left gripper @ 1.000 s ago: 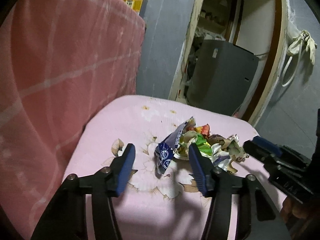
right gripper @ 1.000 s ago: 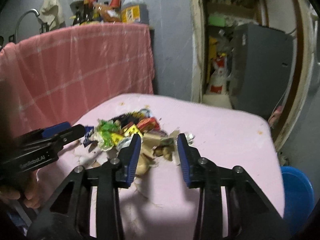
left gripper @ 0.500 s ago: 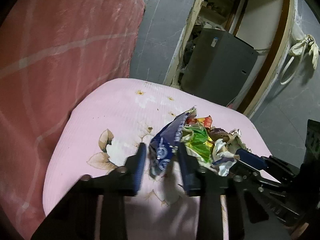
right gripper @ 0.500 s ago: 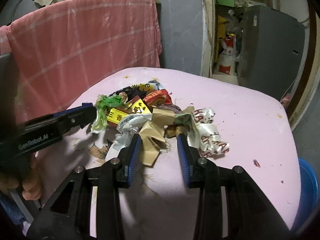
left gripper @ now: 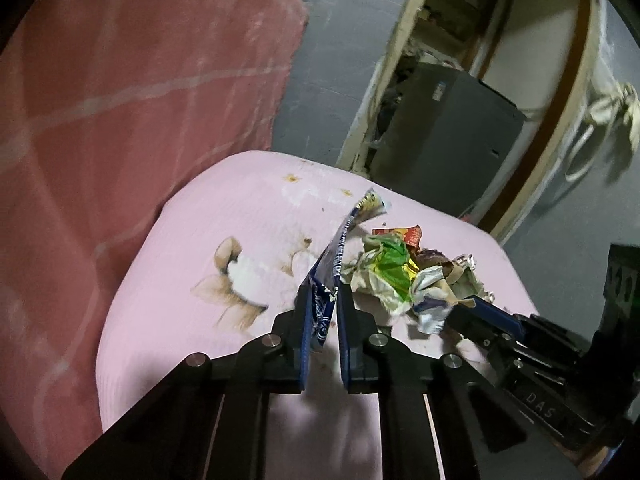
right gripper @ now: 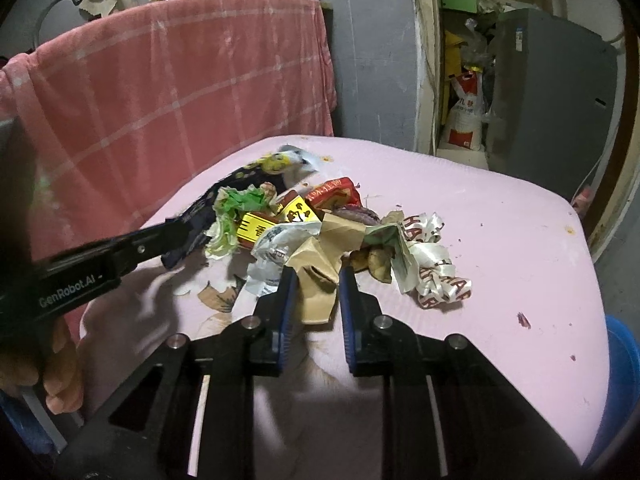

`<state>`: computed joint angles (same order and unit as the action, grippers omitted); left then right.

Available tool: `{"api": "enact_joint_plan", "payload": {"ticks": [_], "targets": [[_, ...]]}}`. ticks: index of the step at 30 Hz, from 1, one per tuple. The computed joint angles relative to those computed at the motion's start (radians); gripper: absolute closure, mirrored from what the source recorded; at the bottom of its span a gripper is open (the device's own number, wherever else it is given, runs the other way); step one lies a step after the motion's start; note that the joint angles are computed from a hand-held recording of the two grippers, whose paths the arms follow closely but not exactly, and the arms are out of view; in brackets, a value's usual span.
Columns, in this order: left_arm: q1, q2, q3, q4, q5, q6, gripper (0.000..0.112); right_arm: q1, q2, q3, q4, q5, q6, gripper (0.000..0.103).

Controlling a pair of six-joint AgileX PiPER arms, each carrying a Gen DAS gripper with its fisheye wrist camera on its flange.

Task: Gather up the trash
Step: 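Lift the blue wrapper with the left tool and carry it over the blue basin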

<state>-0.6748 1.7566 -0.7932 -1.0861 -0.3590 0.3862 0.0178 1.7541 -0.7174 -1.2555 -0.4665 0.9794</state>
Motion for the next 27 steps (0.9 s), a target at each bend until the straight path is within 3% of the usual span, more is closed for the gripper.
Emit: {"api": "enact_joint_plan", "payload": {"ticks": [10, 14, 18, 21, 27], "targets": [[-0.168, -0.113, 0.108, -0.122, -0.180, -0.011, 0.108, -0.070, -0.161, 0.198, 0.254, -0.135, -0.283, 0.083], [-0.233, -0.132, 0.105, -0.109, -0.258, -0.018, 0.108, -0.127, -0.270, 0.289, 0.337, -0.205, -0.389, 0.083], [-0.292, -0.120, 0.051, -0.109, -0.304, 0.012, 0.108, -0.227, -0.371, 0.342, 0.324, -0.263, -0.405, 0.083], [-0.333, -0.090, -0.015, -0.112, -0.319, 0.042, 0.108, -0.341, -0.420, 0.344, 0.232, -0.310, -0.347, 0.082], [-0.356, 0.002, -0.189, -0.102, -0.267, 0.108, 0.108, -0.528, -0.446, 0.329, 0.130, -0.386, -0.291, 0.082]]}}
